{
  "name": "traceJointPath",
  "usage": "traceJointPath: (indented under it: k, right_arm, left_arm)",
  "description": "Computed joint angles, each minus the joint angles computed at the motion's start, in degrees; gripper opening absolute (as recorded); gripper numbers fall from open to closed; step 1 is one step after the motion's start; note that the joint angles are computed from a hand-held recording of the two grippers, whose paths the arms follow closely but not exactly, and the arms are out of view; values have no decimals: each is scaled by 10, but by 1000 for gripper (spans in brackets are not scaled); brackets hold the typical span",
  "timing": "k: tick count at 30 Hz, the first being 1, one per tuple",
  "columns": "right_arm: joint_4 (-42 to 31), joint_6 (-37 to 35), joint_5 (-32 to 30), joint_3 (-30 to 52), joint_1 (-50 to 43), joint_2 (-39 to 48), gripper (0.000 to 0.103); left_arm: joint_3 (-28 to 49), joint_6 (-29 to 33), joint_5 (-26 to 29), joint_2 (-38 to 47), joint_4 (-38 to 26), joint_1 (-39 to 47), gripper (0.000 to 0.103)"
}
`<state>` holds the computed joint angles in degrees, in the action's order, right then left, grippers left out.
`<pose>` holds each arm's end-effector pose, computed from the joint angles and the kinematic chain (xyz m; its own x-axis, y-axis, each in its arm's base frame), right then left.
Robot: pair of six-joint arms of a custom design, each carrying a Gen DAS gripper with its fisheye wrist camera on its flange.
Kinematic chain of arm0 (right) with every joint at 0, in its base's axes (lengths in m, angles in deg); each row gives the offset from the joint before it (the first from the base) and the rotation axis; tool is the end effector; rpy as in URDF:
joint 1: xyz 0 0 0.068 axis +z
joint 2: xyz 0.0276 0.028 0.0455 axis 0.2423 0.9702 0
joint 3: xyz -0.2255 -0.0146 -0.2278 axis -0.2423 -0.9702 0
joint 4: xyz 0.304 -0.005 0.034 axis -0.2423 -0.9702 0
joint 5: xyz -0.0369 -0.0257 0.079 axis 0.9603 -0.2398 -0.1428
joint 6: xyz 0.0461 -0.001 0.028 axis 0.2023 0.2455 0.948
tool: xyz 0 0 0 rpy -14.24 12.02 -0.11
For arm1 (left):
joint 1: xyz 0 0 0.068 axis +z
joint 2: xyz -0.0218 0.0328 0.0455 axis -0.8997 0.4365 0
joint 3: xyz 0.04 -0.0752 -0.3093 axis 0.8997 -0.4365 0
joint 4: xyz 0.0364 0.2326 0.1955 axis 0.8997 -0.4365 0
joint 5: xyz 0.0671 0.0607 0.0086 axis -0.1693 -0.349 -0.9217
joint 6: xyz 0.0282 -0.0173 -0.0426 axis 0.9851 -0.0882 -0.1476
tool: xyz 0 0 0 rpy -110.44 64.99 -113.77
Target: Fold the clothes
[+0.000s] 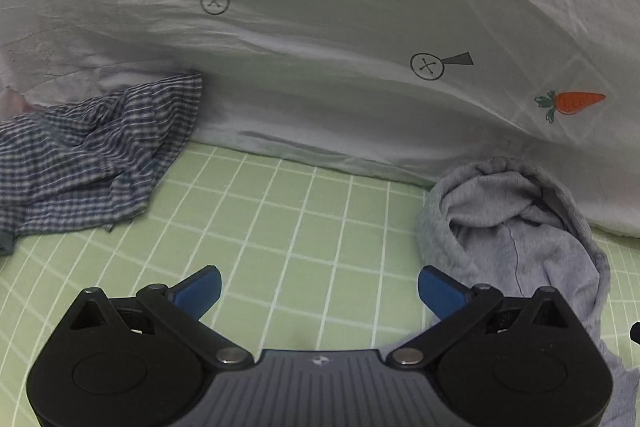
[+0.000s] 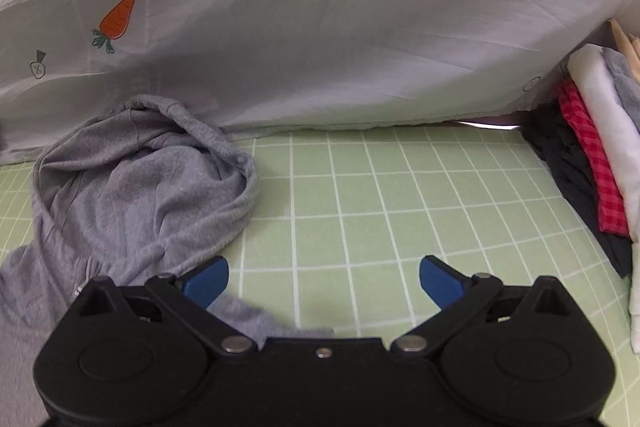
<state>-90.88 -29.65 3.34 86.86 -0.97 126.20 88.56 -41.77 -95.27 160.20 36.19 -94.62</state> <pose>0.2784 -0.0661 0.1790 -0.7242 -0.0742 -0.6856 -0.0925 0.9957 -0.0100 0.2448 -0.1250 0.1796 -0.6929 -0.3076 -0.6521 -0.3383 0.9374 -0.0827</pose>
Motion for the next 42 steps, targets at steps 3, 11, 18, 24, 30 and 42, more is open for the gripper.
traceJointPath:
  k: [3,11,18,24,30,42]
  right_arm:
    - [37,29,18,34,36,64,103]
    - [85,39,97,119,107,199,103]
    - [127,68,164,94,89,169,101]
    - [127,44,134,-10,49,2,101]
    - [21,32,67,-67,-24,-215,101]
    - [-269,-140,-116,-108,-266,-418,101]
  left_arm:
    - [28,34,42,63,62,29,103]
    - [118,111,47,203,71,54,103]
    - [91,58,-11,172,21,37,103]
    - [37,-18,-126,52,-53,-63,103]
    - [23,-192,-218,-59,-220,-201,103]
    - [-11,-481,-117,-65,-408,-410,103]
